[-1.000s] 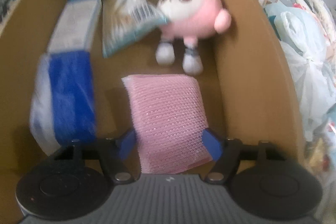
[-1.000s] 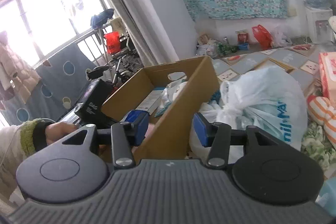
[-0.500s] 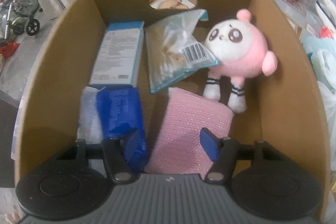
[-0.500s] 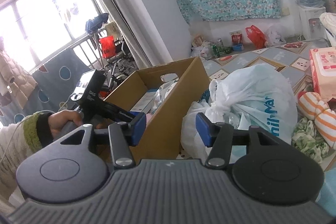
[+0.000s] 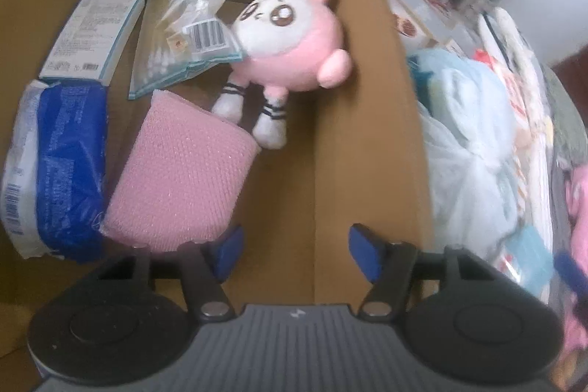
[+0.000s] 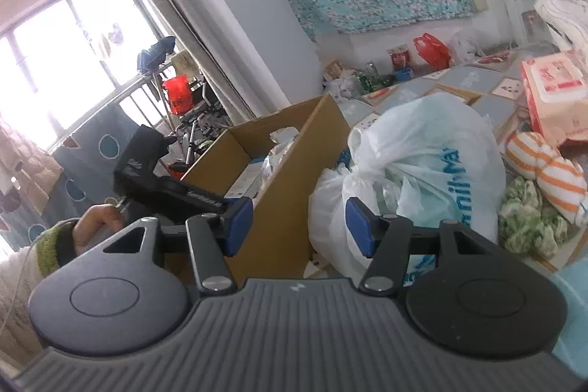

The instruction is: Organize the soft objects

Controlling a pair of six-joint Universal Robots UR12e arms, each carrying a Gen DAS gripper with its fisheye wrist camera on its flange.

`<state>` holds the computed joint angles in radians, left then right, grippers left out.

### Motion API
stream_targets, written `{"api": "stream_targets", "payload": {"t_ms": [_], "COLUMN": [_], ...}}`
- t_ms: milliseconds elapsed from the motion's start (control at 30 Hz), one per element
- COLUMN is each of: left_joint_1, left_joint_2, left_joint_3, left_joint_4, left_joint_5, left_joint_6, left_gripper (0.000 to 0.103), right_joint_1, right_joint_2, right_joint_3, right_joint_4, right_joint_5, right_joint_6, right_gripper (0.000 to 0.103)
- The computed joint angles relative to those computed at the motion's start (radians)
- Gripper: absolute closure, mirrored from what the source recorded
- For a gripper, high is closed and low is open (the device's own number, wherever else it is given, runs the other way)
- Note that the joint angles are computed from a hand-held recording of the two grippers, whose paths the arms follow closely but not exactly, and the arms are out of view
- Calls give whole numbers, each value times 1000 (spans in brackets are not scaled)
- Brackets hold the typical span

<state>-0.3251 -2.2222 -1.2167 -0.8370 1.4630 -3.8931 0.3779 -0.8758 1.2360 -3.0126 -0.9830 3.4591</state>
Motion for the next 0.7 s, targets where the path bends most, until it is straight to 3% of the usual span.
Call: {"api": "stream_targets", "payload": {"t_ms": [67, 233, 367, 533, 700], "left_joint_1": [15, 30, 26, -7, -38], "left_joint_2": [-4, 4, 20, 49, 86], "left_joint_3": [-17, -58, -79, -98, -117], "left_joint_4": [26, 114, 150, 202, 278], "left_joint_5": [-42, -4, 11, 124, 256], "left_joint_6": [-56, -164, -183, -156, -121], "left_gripper": [38, 40, 28, 17, 15], "right_joint_1": [-1, -8, -15, -32, -45], "right_joint_2": [-7, -24, -31, -34, -40], "right_joint_3": [13, 49, 70, 96, 120], "right_joint_4": [-6, -41, -59, -84, -116], "right_joint_5": [-12, -43, -57, -54, -69], "right_joint_6": [1, 15, 36, 92, 124], "right_gripper": [46, 42, 36, 33, 31]}}
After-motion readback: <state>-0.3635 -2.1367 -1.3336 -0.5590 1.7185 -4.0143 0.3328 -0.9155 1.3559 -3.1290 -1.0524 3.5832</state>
